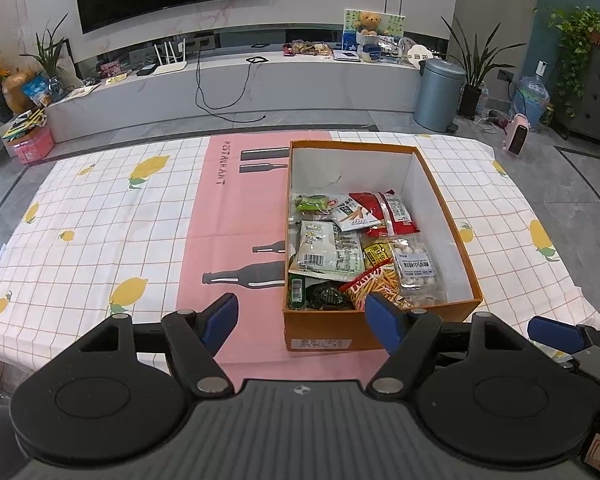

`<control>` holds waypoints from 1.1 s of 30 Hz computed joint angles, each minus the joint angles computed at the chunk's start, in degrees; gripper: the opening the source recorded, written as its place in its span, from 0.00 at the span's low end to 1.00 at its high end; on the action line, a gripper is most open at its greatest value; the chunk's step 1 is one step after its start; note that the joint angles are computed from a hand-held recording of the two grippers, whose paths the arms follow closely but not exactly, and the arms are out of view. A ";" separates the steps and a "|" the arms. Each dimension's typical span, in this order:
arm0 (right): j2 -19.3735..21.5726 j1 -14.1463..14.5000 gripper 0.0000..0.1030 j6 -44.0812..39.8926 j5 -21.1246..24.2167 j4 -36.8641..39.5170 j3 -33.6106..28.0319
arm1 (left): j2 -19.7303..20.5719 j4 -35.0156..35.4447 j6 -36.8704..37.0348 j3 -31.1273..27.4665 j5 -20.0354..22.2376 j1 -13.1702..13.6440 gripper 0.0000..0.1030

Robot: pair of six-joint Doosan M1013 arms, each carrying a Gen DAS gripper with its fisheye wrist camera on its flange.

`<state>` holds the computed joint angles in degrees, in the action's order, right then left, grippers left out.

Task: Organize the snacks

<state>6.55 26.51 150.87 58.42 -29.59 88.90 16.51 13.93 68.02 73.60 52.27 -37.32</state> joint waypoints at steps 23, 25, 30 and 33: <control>0.23 0.69 0.96 -1.34 0.42 0.41 -0.33 | -0.27 -1.23 0.17 0.17 0.96 0.04 0.80; 0.26 0.73 0.96 -1.37 0.46 0.42 -0.37 | -0.35 -1.23 0.13 0.29 0.92 0.06 0.80; 0.29 0.81 0.96 -1.31 0.54 0.29 -0.43 | -0.38 -1.31 0.23 0.33 0.87 0.11 0.80; 0.28 0.88 0.96 -1.19 0.42 0.10 -0.32 | -0.43 -1.10 0.01 0.40 0.80 0.07 0.80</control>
<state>6.83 27.39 149.68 58.84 -29.50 88.58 16.08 12.84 68.04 74.00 53.07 -37.25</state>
